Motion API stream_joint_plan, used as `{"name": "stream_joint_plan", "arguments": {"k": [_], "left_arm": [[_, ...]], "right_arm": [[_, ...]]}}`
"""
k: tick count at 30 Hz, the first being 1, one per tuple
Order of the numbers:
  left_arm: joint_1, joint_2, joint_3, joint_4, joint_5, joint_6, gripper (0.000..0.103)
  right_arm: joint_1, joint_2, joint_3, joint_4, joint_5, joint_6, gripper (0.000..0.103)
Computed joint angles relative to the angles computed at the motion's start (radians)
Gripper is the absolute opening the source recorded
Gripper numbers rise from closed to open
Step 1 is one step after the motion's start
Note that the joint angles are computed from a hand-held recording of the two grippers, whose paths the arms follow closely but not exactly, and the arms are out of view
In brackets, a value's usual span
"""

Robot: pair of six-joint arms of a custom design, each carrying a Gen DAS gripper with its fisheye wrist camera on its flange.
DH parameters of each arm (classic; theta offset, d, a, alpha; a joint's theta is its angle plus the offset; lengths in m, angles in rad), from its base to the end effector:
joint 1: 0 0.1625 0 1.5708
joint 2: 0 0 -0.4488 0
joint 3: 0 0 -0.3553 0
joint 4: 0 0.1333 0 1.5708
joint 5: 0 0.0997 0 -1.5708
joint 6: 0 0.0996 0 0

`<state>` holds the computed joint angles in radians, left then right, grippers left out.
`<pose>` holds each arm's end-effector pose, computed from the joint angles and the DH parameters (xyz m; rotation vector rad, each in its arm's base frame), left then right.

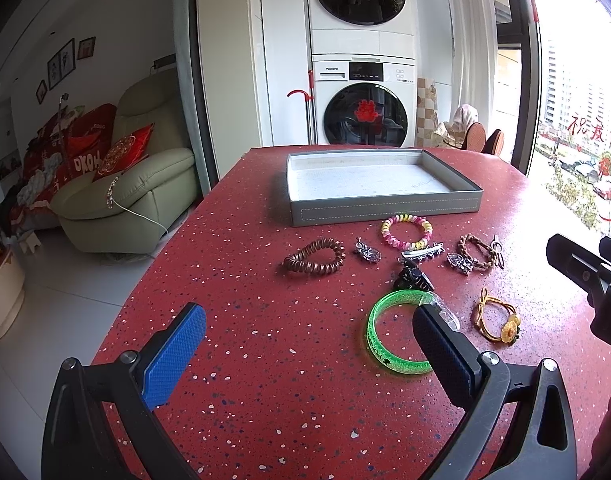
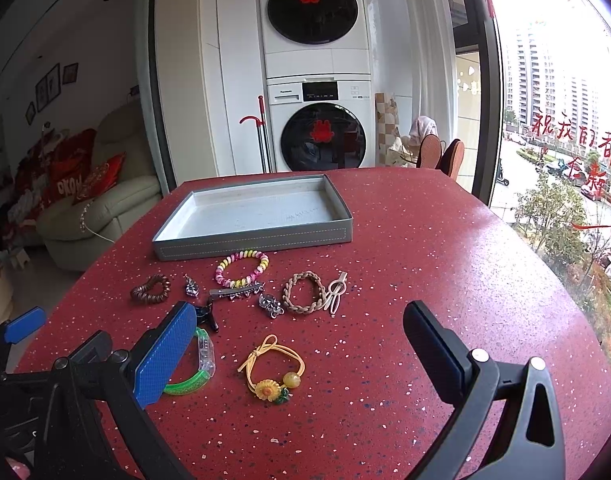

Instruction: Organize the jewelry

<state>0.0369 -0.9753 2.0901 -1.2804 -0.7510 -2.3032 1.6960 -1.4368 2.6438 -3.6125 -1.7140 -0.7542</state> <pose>-0.3498 -0.2192 0.1055 -0.0591 1.8402 -1.2044 0.1589 -0.3090 0.2829 1.0186 -2.3571 1.0252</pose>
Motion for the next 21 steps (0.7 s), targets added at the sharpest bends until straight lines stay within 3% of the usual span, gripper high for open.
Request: {"name": "stream_joint_plan", "arguments": {"k": [21], "left_arm": [[-0.002,-0.001,0.002,-0.002,-0.002,-0.001,0.103]], "right_arm": [[-0.004,-0.010,-0.002,0.017,0.005,0.000,0.103]]}}
